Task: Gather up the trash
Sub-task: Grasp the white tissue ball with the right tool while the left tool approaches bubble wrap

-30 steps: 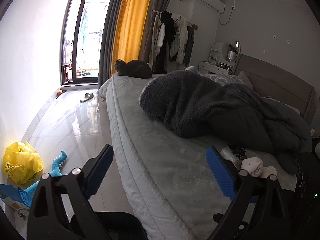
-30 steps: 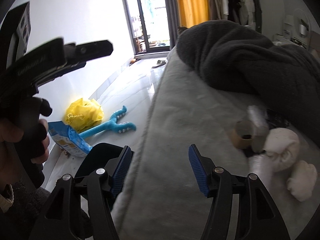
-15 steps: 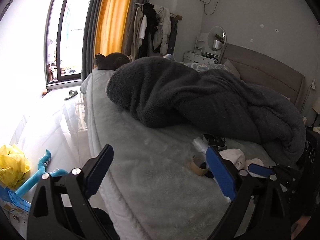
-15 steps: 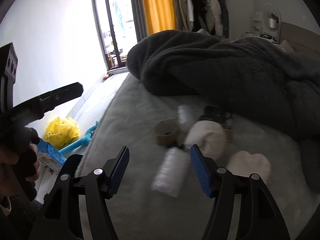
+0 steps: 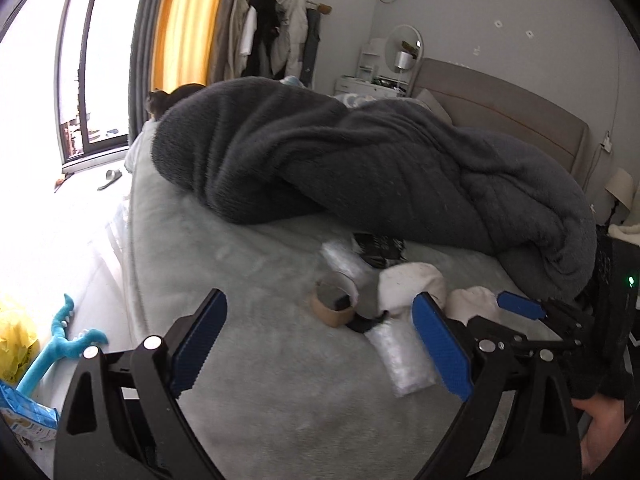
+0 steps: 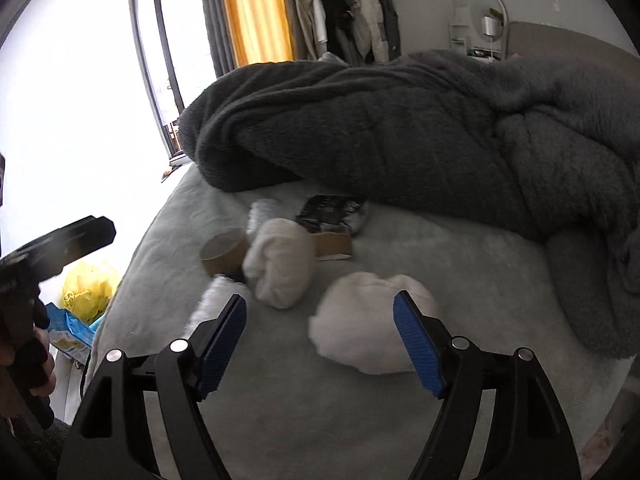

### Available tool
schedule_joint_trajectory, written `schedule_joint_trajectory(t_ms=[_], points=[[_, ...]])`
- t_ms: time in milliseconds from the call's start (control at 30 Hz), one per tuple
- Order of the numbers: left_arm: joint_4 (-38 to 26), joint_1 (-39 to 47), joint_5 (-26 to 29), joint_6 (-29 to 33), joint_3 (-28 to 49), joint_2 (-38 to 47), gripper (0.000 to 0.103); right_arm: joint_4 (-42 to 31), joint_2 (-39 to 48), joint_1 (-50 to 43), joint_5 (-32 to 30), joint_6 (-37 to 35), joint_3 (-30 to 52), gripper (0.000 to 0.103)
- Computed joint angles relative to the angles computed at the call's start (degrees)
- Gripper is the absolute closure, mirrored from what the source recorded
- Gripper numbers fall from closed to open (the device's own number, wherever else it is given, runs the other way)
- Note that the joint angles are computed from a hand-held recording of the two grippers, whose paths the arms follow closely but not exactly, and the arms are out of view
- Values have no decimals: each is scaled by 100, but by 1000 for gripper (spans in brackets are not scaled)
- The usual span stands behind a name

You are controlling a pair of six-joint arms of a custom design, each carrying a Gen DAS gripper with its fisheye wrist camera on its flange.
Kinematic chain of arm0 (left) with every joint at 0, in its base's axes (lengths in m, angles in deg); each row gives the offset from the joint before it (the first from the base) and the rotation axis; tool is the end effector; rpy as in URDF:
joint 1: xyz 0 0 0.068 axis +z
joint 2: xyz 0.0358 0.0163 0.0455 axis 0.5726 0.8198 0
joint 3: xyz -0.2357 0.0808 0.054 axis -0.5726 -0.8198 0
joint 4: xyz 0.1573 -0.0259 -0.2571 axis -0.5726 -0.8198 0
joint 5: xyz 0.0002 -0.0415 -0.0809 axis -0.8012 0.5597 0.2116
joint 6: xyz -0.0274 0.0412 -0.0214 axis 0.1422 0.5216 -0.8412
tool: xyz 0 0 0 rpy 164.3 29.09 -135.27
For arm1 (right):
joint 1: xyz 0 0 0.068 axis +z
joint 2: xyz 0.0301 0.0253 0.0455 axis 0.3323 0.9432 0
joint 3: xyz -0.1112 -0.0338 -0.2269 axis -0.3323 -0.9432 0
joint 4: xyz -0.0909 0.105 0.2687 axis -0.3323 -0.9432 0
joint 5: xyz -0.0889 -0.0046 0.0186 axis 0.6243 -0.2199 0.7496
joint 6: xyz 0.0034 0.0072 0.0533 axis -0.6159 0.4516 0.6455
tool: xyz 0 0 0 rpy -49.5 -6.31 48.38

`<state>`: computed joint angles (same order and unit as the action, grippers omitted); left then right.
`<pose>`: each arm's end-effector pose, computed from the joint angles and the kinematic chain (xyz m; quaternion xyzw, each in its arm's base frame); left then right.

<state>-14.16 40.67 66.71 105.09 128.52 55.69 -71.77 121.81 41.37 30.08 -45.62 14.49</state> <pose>0.2928 0.0084 0.3325 0.2147 0.8557 -0.2016 0.4254 0.2368 0.0841 0.2777 0.0870 0.8960 0.0397 0.4337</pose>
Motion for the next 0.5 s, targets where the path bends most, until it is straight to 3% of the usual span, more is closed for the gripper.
schedule_joint_trajectory(t_ms=[500], points=[[52,-1005,-554,40,-587,-260,8,172,24,-836,-734,-401,-330,24]])
